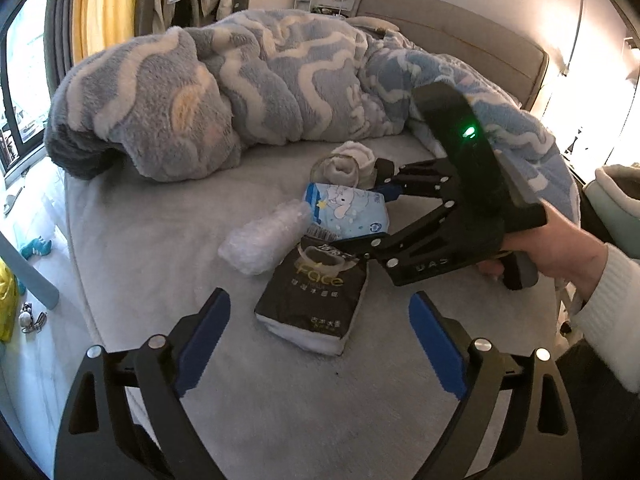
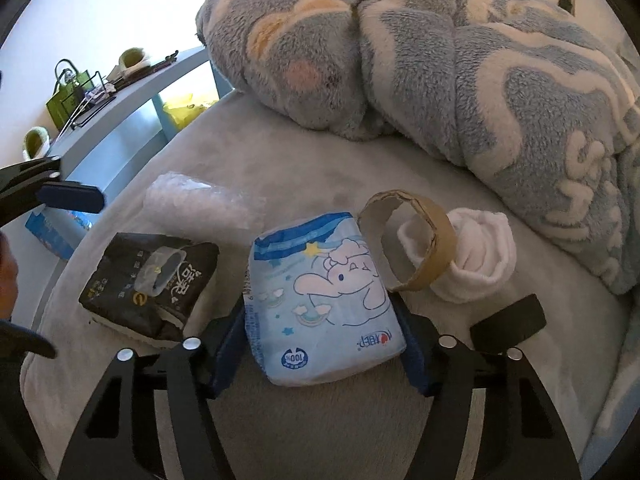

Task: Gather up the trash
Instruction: 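Grasp the blue diaper pack with the right tool while the left grasps the black tissue pack, then carry the diaper pack and tissue pack to the black bin with both tools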

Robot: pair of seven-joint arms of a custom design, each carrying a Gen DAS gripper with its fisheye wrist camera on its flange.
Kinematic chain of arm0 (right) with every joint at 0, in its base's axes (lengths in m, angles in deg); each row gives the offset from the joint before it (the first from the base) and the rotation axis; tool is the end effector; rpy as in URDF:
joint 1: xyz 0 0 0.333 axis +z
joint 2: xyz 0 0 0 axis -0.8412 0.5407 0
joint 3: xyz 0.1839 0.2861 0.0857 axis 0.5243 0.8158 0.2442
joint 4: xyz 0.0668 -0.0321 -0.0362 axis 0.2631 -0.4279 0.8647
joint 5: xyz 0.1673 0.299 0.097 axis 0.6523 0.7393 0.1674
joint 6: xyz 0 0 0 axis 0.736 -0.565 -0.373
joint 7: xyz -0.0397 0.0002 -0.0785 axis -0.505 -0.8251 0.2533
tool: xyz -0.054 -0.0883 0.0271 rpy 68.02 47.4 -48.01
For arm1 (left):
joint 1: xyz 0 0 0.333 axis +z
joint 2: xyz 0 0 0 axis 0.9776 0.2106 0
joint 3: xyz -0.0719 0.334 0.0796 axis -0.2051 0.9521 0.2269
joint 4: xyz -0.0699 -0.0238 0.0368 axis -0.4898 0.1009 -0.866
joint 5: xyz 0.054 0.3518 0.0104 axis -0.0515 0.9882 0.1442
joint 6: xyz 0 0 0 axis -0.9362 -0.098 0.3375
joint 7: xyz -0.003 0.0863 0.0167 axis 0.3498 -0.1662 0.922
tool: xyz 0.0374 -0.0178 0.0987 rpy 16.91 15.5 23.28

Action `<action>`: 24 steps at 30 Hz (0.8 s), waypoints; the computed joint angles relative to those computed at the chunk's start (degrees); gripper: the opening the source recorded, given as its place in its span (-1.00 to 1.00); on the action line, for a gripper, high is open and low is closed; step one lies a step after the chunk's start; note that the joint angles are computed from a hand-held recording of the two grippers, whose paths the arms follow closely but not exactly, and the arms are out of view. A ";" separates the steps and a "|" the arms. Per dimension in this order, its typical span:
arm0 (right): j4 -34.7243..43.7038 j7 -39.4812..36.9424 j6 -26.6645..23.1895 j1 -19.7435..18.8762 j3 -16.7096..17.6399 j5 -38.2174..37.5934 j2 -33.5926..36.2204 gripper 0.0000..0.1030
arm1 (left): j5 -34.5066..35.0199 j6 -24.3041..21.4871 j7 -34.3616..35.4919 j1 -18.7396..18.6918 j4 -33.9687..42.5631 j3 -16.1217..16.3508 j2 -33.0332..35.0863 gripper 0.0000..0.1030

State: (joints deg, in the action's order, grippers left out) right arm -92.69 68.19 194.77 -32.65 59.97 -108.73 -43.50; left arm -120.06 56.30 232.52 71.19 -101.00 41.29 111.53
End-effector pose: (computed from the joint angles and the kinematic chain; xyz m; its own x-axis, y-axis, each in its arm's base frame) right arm 0.6291 0.2846 0.3556 0.0988 -0.9927 -0.0688 -0.8157 -0.0412 -0.5770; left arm 0.6540 -0.2816 0.3869 -0.9089 -0.3853 0.1595 -0.3881 0.6418 -0.6614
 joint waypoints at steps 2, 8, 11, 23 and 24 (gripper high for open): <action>-0.77 -0.83 1.09 -1.15 1.00 0.66 -0.27 0.17 | 1.15 -0.27 -0.58 -0.73 0.84 0.47 0.80 0.80; -3.07 -3.69 4.68 -4.59 4.02 4.37 -0.94 0.13 | 4.86 -1.12 -3.55 -2.52 3.38 1.54 3.35 0.79; -4.04 -4.92 6.41 -6.38 5.70 6.70 -1.19 0.13 | 5.60 -1.68 -4.30 -2.38 4.19 1.14 4.11 0.75; -3.11 -5.18 6.64 -4.90 4.68 9.31 -0.85 0.11 | 5.24 -1.82 -7.32 -2.02 5.43 0.52 5.39 0.29; -3.07 -5.07 6.58 -4.87 4.68 9.46 -0.85 0.11 | 5.22 -1.83 -7.65 -2.01 5.52 0.52 5.43 0.28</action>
State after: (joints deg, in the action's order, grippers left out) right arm -95.76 63.12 201.35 -37.52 64.64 -99.27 -44.35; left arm -114.83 54.47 224.86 69.19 -95.48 41.81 116.95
